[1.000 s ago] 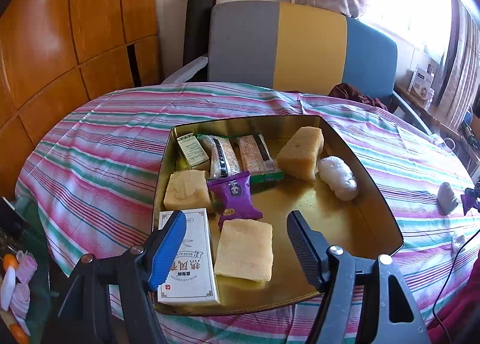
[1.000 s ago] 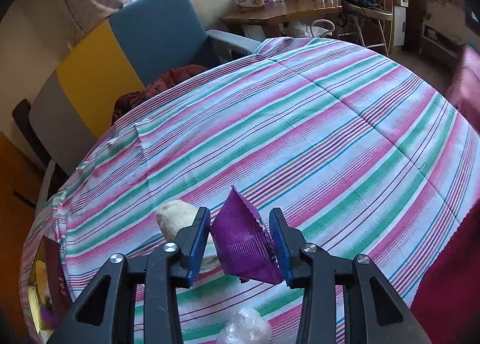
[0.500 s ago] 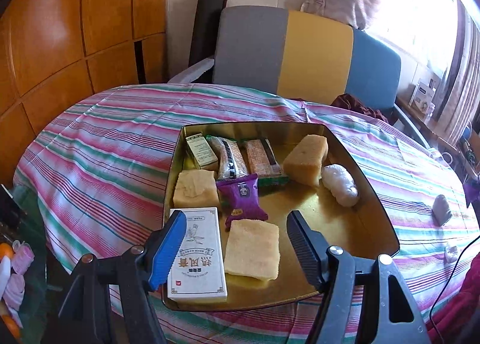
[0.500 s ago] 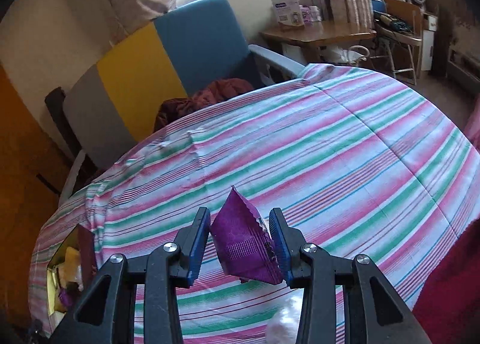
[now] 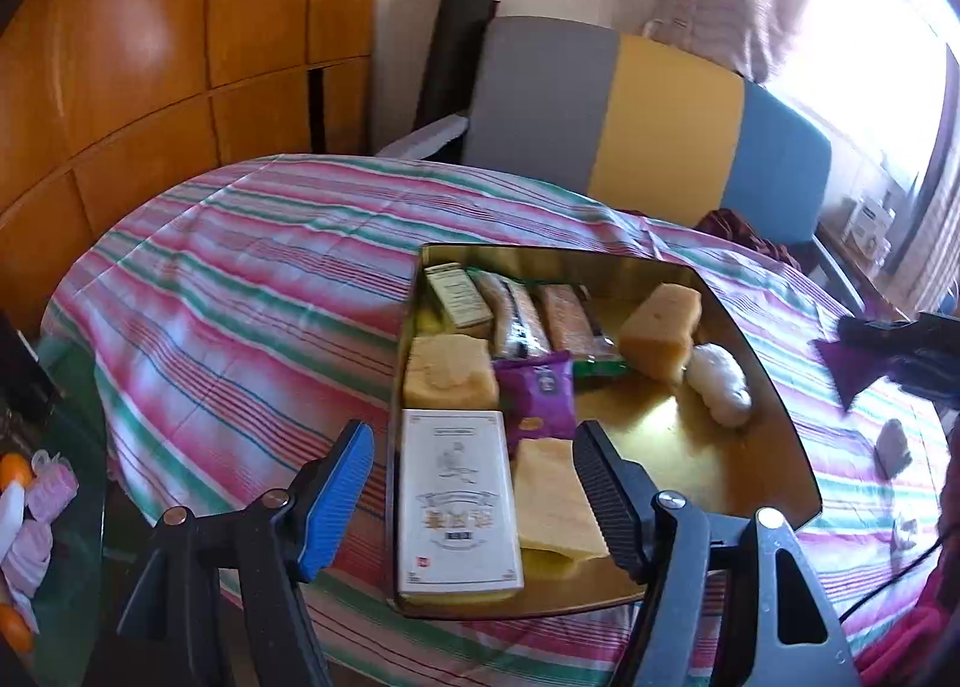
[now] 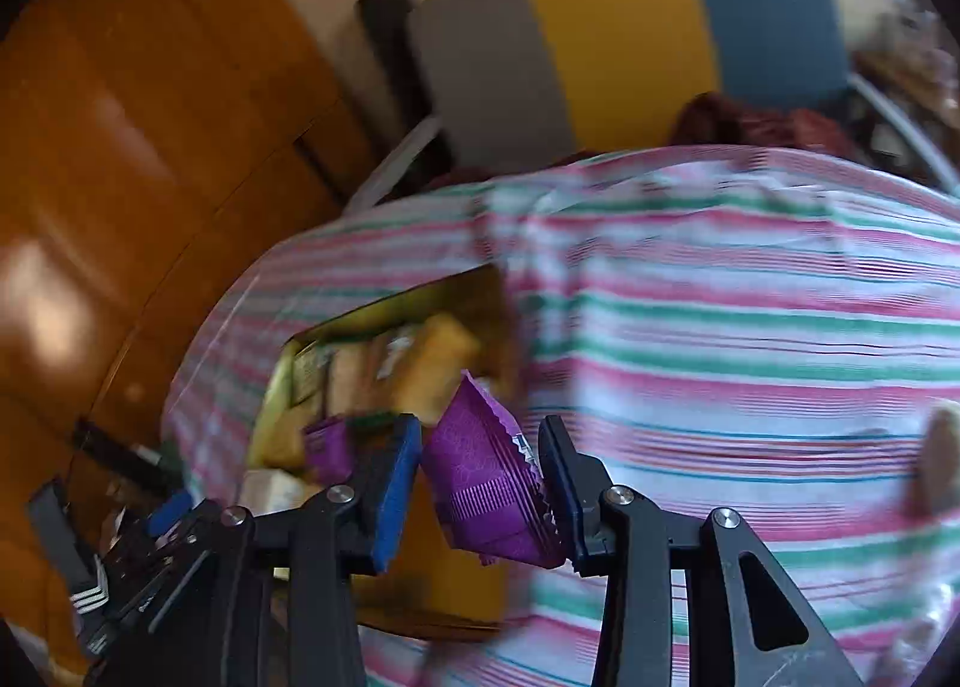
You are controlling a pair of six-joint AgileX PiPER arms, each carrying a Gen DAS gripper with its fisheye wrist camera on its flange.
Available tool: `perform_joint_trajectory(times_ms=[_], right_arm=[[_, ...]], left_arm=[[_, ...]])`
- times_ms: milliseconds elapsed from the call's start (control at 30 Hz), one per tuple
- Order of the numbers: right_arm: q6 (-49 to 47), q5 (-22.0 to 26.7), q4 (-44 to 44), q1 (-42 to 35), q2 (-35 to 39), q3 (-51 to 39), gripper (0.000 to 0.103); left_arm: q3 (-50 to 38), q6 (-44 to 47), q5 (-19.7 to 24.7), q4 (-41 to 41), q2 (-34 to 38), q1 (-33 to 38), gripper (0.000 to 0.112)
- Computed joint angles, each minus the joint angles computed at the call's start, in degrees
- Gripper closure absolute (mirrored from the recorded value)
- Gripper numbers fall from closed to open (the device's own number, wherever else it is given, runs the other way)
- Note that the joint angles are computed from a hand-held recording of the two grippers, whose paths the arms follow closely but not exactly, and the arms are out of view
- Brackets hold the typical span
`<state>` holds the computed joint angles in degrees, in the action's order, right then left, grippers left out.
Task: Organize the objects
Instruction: 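Carry the purple packet into the gold tray and open the right gripper, then move the right gripper back and grasp the second clear plastic bundle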
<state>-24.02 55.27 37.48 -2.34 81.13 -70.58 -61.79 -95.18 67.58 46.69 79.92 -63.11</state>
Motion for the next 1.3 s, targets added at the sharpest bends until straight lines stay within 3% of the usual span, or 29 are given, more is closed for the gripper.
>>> perform_joint_trajectory(times_ms=[267,433,567,733,1300], right_arm=[[10.54,-3.99,-6.5,18.7,14.48,-8.03,0.062],[15.53,-4.45,-10.53,24.17,23.32,-13.44,0.062],[17.93,-6.12,-13.72,26.67,25.68,-14.45,0.061],[16.95,-8.25,-13.63,26.24,23.61,-12.33,0.043],[12.06,-11.08,-12.09,20.32,7.45,-0.65,0.035]], left_arm=[[3.13,-1.21,-0.68,-0.42,-2.54,2.09,0.045],[3.49,-1.09,-0.75,-0.59,-2.37,2.44,0.045],[3.7,-0.89,-0.93,-0.64,-2.52,2.61,0.045],[3.53,-0.96,-0.88,-0.6,-2.35,2.6,0.045],[0.81,-0.39,0.23,0.52,-0.69,-0.55,0.045]])
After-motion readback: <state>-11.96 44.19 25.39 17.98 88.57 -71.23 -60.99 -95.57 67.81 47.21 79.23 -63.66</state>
